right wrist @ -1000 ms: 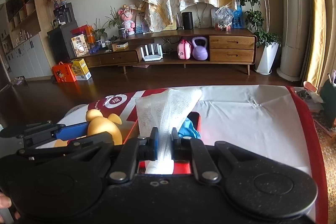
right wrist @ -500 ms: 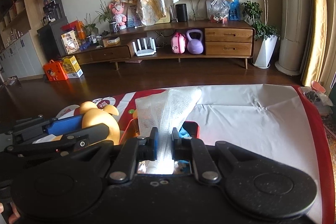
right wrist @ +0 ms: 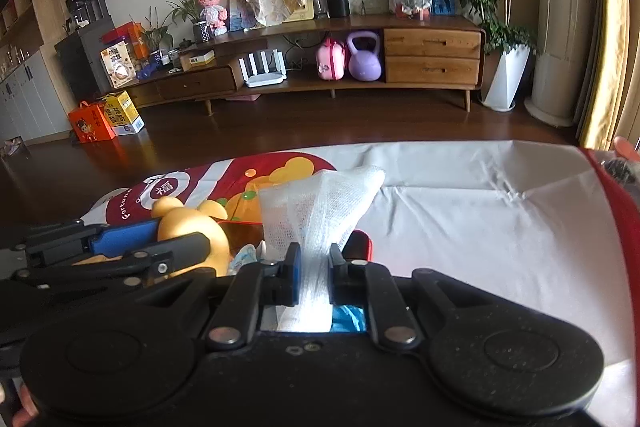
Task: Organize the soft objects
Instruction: 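Carry the rubber chicken with the left gripper while the right gripper carries the mesh cloth into the tin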
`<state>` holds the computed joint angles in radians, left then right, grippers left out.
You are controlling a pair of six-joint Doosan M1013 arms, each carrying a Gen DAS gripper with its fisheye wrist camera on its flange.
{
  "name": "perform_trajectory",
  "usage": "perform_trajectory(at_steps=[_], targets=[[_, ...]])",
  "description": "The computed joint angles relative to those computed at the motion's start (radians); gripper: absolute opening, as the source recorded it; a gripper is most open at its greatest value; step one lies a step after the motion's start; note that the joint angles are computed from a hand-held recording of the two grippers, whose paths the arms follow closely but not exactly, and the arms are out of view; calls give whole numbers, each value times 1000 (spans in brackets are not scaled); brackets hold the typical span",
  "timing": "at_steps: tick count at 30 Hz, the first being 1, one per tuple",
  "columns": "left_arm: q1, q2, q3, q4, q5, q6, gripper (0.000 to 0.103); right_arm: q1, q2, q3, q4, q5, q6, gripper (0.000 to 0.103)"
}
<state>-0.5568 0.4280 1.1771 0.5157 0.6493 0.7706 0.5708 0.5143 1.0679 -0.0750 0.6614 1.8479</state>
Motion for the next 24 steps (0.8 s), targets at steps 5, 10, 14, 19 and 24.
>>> perform_trajectory(at_steps=[5, 10, 14, 19, 24], targets=[[14, 35, -33, -37, 29, 18, 33, -7, 28, -18, 34, 15, -34, 13], [25, 62, -51, -72, 33, 48, 33, -10, 52, -35, 59, 33, -49, 13], [31, 81, -64, -89, 51, 59, 33, -11, 68, -48, 69, 44, -56, 13], [38, 104, -89, -106, 76, 80, 33, -13, 83, -58, 76, 57, -79, 13], [45, 122, -105, -144, 86, 117, 33, -12, 87, -52, 68, 75, -85, 14]])
